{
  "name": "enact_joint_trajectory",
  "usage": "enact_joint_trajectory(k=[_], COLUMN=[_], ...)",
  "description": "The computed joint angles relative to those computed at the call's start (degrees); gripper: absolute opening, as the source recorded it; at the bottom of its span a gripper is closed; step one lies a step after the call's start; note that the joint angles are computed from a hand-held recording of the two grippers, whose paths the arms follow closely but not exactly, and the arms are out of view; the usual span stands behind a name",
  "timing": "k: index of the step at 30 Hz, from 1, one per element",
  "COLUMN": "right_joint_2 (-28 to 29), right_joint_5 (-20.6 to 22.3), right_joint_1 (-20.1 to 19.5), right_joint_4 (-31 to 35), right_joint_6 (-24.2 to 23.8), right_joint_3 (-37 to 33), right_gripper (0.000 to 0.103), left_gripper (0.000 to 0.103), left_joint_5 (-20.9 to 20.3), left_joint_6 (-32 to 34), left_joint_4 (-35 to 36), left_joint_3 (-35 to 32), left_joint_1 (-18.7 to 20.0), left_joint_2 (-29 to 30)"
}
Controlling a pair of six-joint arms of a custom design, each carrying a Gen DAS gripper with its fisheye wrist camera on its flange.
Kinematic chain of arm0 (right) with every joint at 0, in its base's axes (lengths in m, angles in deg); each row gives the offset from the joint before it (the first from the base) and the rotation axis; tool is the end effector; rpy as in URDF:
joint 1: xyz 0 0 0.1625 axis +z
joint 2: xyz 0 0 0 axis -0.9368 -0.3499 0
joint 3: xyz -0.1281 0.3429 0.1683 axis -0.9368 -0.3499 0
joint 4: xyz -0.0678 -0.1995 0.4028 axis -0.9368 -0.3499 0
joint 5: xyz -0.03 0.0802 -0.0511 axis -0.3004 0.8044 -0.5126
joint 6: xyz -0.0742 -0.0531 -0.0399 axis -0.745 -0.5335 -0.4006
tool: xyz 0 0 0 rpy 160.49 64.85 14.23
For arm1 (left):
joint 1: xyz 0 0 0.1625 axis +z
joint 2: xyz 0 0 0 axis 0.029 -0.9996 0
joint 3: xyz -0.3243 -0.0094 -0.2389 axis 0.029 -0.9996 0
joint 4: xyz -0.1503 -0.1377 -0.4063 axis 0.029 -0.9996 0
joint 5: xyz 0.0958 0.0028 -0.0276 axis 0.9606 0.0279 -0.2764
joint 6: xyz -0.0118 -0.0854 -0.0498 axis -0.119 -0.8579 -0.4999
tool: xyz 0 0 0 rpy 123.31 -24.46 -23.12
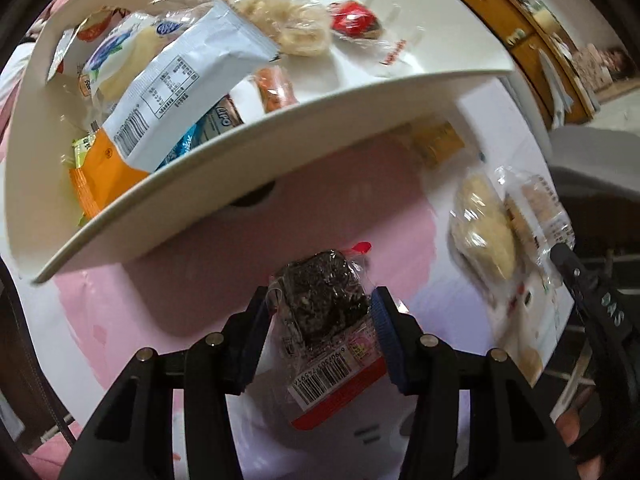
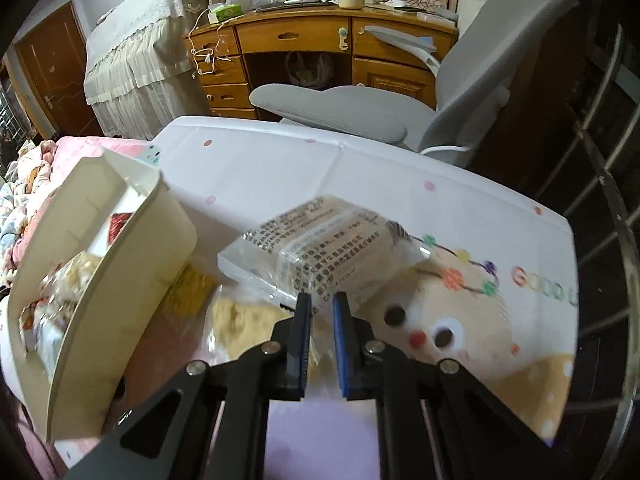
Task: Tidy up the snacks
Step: 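Lift the clear bread bag with the right tool while the left tool lifts the dark brown pack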
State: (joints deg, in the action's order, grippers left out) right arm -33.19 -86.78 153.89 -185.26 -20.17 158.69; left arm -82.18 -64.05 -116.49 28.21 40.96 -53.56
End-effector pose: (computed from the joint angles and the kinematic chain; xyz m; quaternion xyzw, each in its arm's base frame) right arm 0.0162 -0.7733 0.3716 0.2708 -0.9081 0.1317 0.2910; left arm -0.4276 -0.6601 -0.1286 -0.4030 0.8347 -0.2804 0.2495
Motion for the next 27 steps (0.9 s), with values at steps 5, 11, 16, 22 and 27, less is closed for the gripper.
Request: enact_joint_trajectory(k=[5, 11, 16, 22, 27], right_joint_2=[-6.1, -11.9, -16.9, -21.9, -25.3], right_joint_5=[1.3, 3.2, 5.2, 7.4, 9.7], right_joint_1=[-0.4, -1.3, -2.6, -4.3, -5.1], right_joint_4=[1.3, 4.6, 7.0, 11.1, 11.6], right_joint_6=[-0.8, 1.1, 2.6, 3.7, 4.2], right_joint_3=[4.2, 7.5, 10.9, 13.9, 16.0], right_gripper=[0.006, 0.004, 0.003, 0.003, 0.002], left_gripper=[0.049, 0.049, 0.049, 0.049, 0.049], left_joint_5=[2.2, 2.0, 0.3, -2.5, -1.8], left_joint_6=[3.3, 11.5, 15.2, 18.8, 23.5], left_joint_4=[-0.1, -5.9, -7.9, -3.8, -1.1], left_joint_3=[0.0, 2.3, 6.9, 7.0, 7.0], left_joint_1=[-2.4, -4.7, -6.7, -8.9, -10.6], left_joint_2=[-0.7, -2.3, -5.6, -7.3, -8.6])
